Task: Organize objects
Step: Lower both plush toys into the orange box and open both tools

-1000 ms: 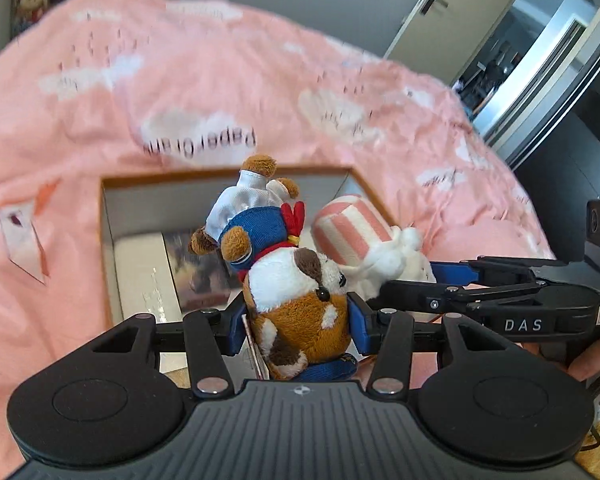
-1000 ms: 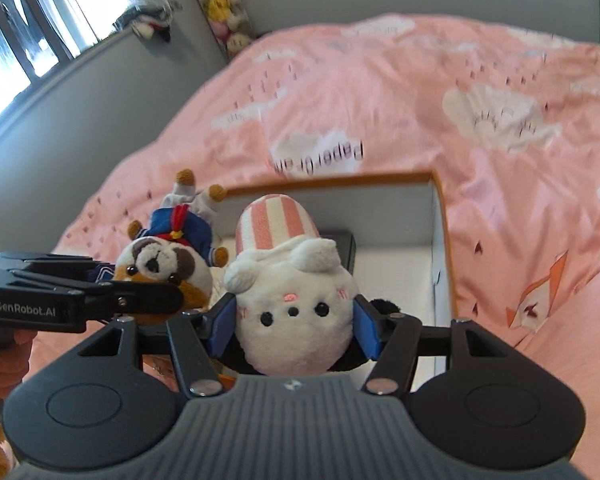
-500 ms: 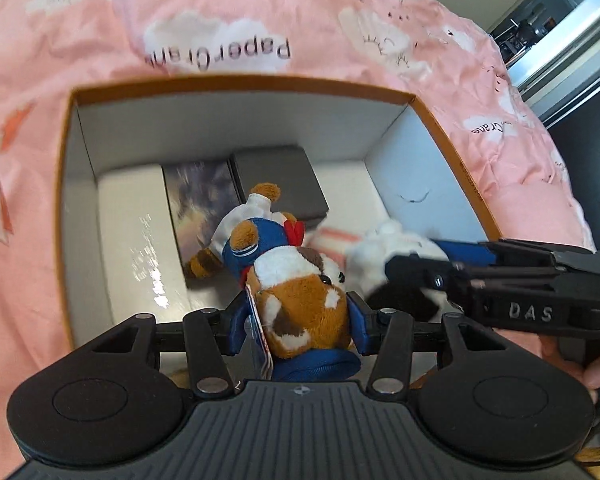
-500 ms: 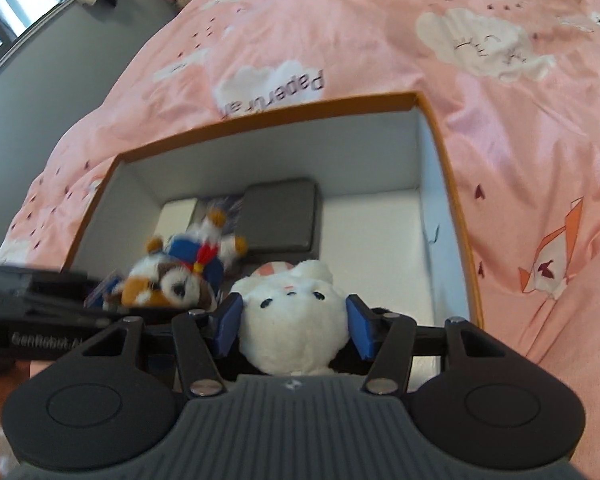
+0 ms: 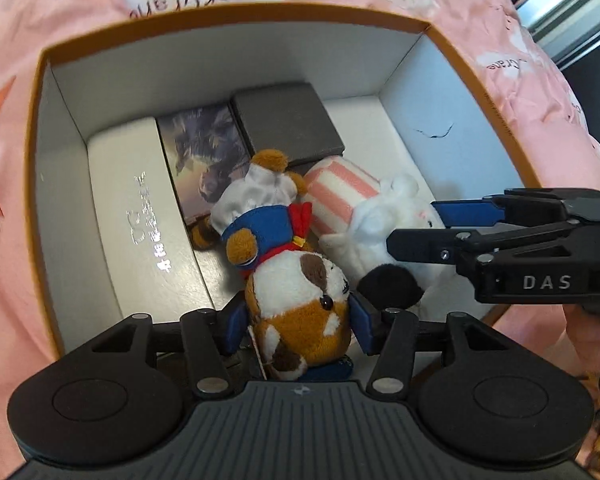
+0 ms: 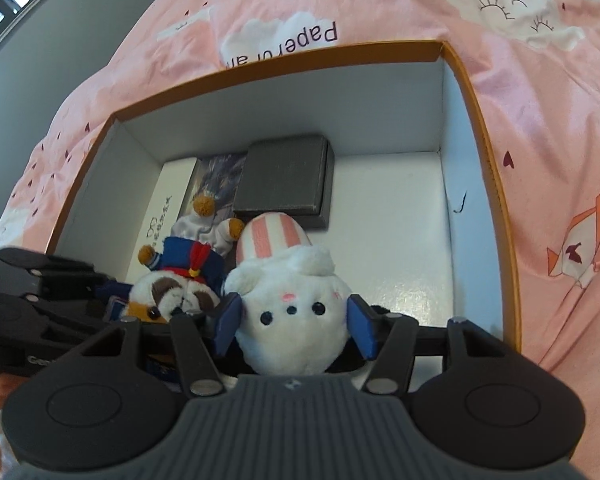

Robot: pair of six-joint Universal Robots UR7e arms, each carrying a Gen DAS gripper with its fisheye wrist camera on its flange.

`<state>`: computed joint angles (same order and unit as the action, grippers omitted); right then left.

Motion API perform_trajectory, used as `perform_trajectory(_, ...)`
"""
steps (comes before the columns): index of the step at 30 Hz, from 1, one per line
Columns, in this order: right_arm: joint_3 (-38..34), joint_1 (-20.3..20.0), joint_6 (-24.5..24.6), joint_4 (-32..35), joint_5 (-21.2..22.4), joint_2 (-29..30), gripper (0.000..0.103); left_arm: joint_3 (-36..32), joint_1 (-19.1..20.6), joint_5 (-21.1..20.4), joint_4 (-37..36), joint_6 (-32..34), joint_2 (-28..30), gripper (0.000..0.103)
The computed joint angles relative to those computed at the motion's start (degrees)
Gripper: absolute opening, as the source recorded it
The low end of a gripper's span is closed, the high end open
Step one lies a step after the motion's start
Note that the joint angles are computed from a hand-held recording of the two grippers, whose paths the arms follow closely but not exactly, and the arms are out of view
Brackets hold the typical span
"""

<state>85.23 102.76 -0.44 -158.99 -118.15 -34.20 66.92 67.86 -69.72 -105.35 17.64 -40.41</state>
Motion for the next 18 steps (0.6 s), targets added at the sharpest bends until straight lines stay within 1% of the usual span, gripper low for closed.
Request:
perform_trajectory(4,0.3,0.2,-2.9,0.0,0.1,-0.5,0.06,1.1,-0.6,0.5,-1.4,3.1,-1.8,0.064)
perform_trajectory(7,0.4,0.3,-4.3,0.7,0.3,-1.1,0.06,2.6,-1.1,0.7,-4.2,5.6,-3.6,0.064)
perform_trajectory(9,0.2,0.4,-5.0,1.0,-0.1,-1.3,0.06,2.8,-1.2,-0.1,-5.5,6.3,-4.1,0.062)
perform_trajectory(10,0.2,0.4,-5.3,1.3,-0.2,-1.4,0.06,2.8,-1.1,-0.8,-6.0,6.3,-4.2,0.06)
perform_trajectory(11,0.2,0.4,-5.5,1.7,-0.2,-1.5,0.06,2.8,-1.0,-1.2,-6.6,5.9,-4.0,0.054)
perform_trajectory(14,0.3,0.2,-5.2,3.2,0.4,-1.8,0.059,3.7,-0.7,-2.4,-7.9,5.6,-3.7,0.046)
perform_trajectory(16,0.4,-0.2,-3.8,4.3,0.9,-1.9,0.056,4.0,-0.3,-3.1,-7.4,5.1,-3.2,0.043)
perform_trajectory(18,0.4,-0.7,-2.3,5.6,1.9,-2.1,0.054,5.2,-0.3,-1.5,-8.1,5.2,-2.9,0.042)
